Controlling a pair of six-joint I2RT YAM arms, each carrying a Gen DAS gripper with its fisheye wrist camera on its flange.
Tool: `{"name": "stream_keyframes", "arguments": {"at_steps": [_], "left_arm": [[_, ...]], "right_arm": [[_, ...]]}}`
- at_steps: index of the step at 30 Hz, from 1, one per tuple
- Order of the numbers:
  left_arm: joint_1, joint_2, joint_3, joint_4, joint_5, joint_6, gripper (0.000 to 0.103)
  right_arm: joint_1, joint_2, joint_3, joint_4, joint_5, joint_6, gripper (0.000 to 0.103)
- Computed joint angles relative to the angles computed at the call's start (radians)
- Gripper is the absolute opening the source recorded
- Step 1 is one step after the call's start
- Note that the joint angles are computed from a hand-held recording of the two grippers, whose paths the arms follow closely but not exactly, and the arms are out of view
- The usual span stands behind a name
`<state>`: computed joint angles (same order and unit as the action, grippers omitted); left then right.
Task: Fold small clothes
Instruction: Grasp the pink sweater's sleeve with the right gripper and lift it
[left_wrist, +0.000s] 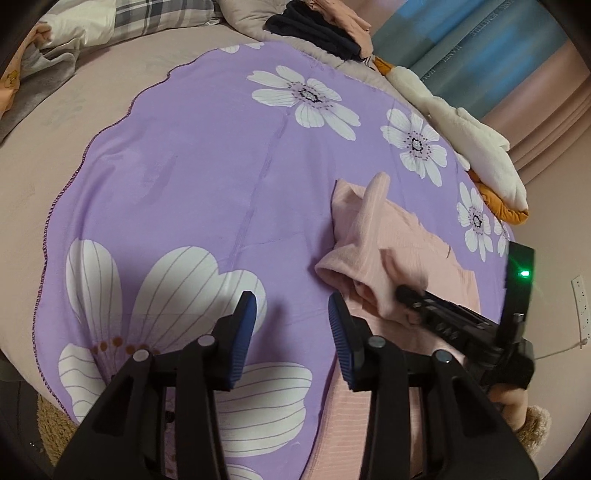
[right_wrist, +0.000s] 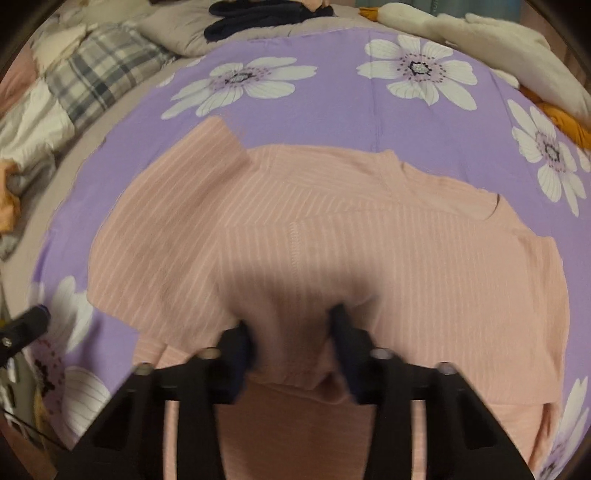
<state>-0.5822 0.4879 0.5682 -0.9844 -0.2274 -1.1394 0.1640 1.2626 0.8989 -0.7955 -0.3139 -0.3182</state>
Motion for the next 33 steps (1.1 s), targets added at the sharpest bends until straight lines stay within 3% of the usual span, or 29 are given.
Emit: {"name": "stream_keyframes", "arguments": {"at_steps": [2, 14, 22, 33], "left_arm": [[0.009, 0.001, -0.001, 0.006, 0.004, 0.001, 0.039], [0.045, 0.061, 0.015, 0.067, 0.023, 0.061, 0.04], [0.091, 0.173, 0.055, 0.144, 0.048, 0.143, 0.041], [0.218, 0.422, 0.124, 0.326, 0.173, 0.296, 0.039]], "right_arm": [[-0.055, 0.023, 0.033, -0.047, -0.067, -0.014, 0.011], [-0.357, 0.062, 0.368, -0.321, -0.413, -0.12, 0.009], [-0.476, 0.13, 0.506, -0.337, -0.49, -0.116, 0.009], [-0.616, 0.217, 0.506, -0.321, -0.504, -0.148, 0.009]]}}
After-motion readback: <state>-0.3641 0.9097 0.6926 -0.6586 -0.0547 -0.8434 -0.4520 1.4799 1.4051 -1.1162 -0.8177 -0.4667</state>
